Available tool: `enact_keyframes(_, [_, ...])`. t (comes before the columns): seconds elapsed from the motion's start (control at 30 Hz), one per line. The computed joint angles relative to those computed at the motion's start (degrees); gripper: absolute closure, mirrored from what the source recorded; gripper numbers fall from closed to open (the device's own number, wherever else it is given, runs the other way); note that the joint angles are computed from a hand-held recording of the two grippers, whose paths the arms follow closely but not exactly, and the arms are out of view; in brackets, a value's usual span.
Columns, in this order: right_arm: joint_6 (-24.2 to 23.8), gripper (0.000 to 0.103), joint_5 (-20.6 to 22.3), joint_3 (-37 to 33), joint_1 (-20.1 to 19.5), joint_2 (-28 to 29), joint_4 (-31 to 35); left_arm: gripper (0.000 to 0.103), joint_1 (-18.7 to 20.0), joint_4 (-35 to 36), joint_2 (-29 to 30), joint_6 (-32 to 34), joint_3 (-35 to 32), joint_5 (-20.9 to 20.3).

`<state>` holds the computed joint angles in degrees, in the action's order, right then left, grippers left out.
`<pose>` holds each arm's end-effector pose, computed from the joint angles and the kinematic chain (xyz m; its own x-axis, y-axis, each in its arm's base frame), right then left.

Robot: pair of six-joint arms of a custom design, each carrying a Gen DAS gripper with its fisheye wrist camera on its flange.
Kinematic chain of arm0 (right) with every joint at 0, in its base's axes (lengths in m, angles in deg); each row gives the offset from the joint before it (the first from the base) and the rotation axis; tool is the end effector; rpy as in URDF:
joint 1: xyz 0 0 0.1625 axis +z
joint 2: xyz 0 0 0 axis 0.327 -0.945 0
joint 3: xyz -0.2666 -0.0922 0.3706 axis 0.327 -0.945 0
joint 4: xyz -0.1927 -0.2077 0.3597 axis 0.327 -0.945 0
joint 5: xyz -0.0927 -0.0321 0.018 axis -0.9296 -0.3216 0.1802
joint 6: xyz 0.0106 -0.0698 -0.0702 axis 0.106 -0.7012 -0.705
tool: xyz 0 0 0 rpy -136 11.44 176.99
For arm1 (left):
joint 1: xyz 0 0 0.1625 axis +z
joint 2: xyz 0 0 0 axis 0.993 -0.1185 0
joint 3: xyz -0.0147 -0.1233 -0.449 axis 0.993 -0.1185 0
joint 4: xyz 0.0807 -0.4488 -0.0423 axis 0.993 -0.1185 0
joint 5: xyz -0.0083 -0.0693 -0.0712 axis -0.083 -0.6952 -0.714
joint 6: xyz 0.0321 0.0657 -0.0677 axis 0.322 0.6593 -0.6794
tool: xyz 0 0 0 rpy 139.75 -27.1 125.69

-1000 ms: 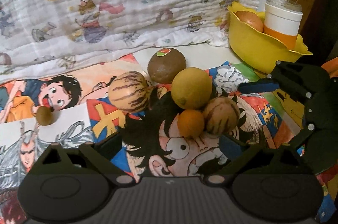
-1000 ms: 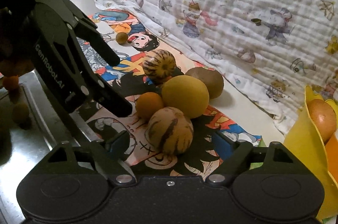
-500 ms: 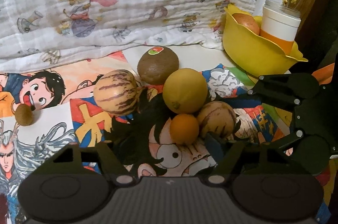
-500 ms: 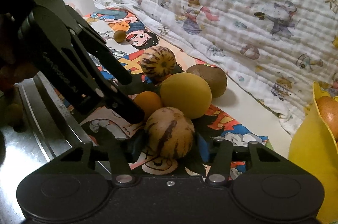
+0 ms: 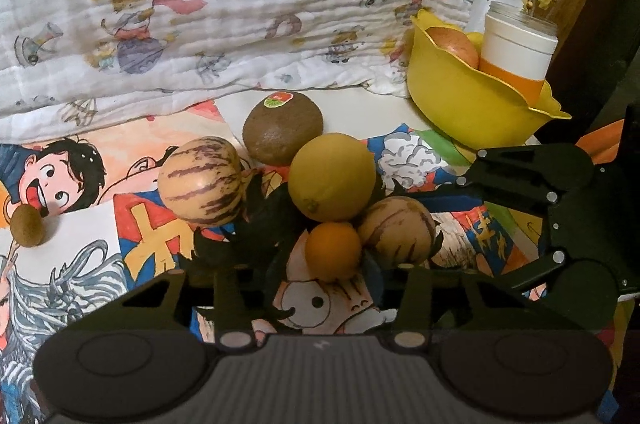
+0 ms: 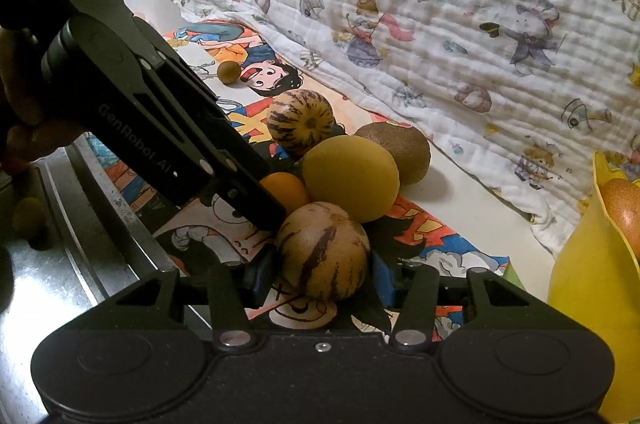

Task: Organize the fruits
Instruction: 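Close the right tool on a striped melon while the left tool closes on an orange, then carry the striped melon with the right tool while the left tool carries the orange over the tray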

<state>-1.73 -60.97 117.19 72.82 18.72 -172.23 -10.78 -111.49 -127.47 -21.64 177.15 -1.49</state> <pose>0.1243 -0.5907 -0.0022 -0.4508 -0.5114 0.7316 -0.8524 0.4900 -0.1828 -0.0499 -0.6699 0.1088 -0.6760 0.6639 -0.3199 0.7265 0.6732 -0.1382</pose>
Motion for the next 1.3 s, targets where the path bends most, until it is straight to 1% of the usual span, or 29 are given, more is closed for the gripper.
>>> enact_keyframes(0.07, [0.05, 0.051, 0.02, 0.00, -0.01, -0.01, 0.02, 0.060, 0.05, 0.14, -0.02, 0.40, -0.07, -0.38])
enact_keyframes(0.33, [0.13, 0.051, 0.07, 0.01, -0.05, -0.08, 0.19, 0.068, 0.66, 1.17, 0.25, 0.69, -0.87, -2.02])
enact_keyframes(0.57, [0.16, 0.051, 0.19, 0.02, -0.14, -0.18, 0.39, 0.069, 1.18, 1.69, 0.25, -0.29, -1.18, -3.23])
enact_keyframes(0.77, [1.40, 0.052, 0.24, 0.28, -0.02, -0.17, 0.16, 0.070, 1.21, 1.16, -0.06, -0.63, -0.75, -3.35])
enact_keyframes(0.93, [2.58, 0.052, 0.61, 0.71, -0.07, -0.32, 0.35, 0.070, 1.26, 1.62, -0.82, -0.48, -0.24, -3.31])
enact_keyframes(1.3, [3.09, 0.052, 2.16, 2.82, 0.40, -1.22, -1.49, 0.070, 1.07, 0.71, -3.77, -0.54, 2.59, -3.52])
